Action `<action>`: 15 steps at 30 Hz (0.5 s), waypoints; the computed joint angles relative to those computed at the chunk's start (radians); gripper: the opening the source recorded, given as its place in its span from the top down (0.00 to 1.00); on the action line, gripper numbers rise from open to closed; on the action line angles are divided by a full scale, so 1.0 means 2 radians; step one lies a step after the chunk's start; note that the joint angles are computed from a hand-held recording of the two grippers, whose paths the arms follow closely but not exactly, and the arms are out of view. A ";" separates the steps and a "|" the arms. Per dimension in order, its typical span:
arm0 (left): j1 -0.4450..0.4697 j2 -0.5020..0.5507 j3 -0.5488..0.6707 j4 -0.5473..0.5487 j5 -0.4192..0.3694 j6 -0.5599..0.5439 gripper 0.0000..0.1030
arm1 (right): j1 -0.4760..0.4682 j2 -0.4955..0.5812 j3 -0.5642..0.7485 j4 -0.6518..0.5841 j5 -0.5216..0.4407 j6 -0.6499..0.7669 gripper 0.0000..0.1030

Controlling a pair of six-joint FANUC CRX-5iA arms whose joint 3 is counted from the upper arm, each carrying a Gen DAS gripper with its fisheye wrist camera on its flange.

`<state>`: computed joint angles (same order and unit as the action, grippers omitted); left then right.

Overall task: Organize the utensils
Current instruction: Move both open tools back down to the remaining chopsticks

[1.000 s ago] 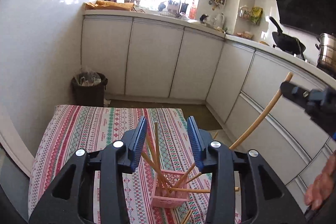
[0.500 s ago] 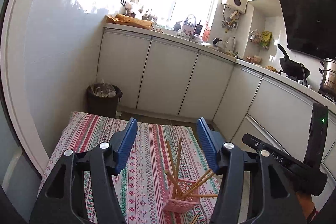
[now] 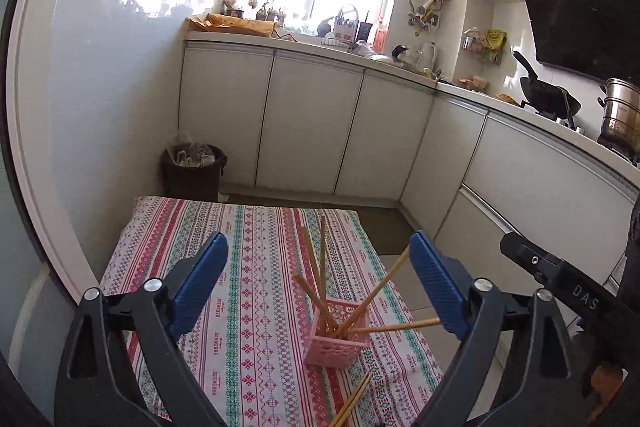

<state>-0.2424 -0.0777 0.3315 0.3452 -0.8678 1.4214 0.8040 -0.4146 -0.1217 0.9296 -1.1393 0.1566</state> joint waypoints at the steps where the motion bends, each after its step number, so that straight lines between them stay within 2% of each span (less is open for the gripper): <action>1: -0.002 -0.005 -0.006 -0.002 -0.004 -0.002 0.07 | 0.014 -0.007 -0.008 0.008 -0.014 -0.006 0.22; 2: -0.005 -0.008 -0.007 -0.007 -0.015 -0.006 0.07 | 0.030 -0.014 -0.018 0.018 -0.030 -0.014 0.15; 4: -0.013 -0.005 -0.001 -0.017 -0.052 -0.022 0.07 | 0.063 -0.030 -0.040 0.036 -0.063 -0.030 0.07; 6: -0.025 0.002 0.009 -0.036 -0.105 -0.046 0.07 | 0.100 -0.048 -0.065 0.048 -0.107 -0.046 0.07; 8: -0.034 0.002 -0.002 -0.045 -0.142 -0.072 0.07 | 0.132 -0.063 -0.085 0.047 -0.158 -0.063 0.07; 12: -0.050 0.028 -0.004 -0.064 -0.239 -0.081 0.07 | 0.175 -0.111 -0.121 -0.012 -0.232 -0.129 0.07; 15: -0.064 0.057 0.003 -0.067 -0.295 -0.073 0.17 | 0.181 -0.148 -0.142 -0.075 -0.257 -0.175 0.07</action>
<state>-0.3707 0.0365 0.3370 0.2117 -1.4583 1.2756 1.1665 -0.7106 -0.4052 0.7788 -1.6524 -0.1933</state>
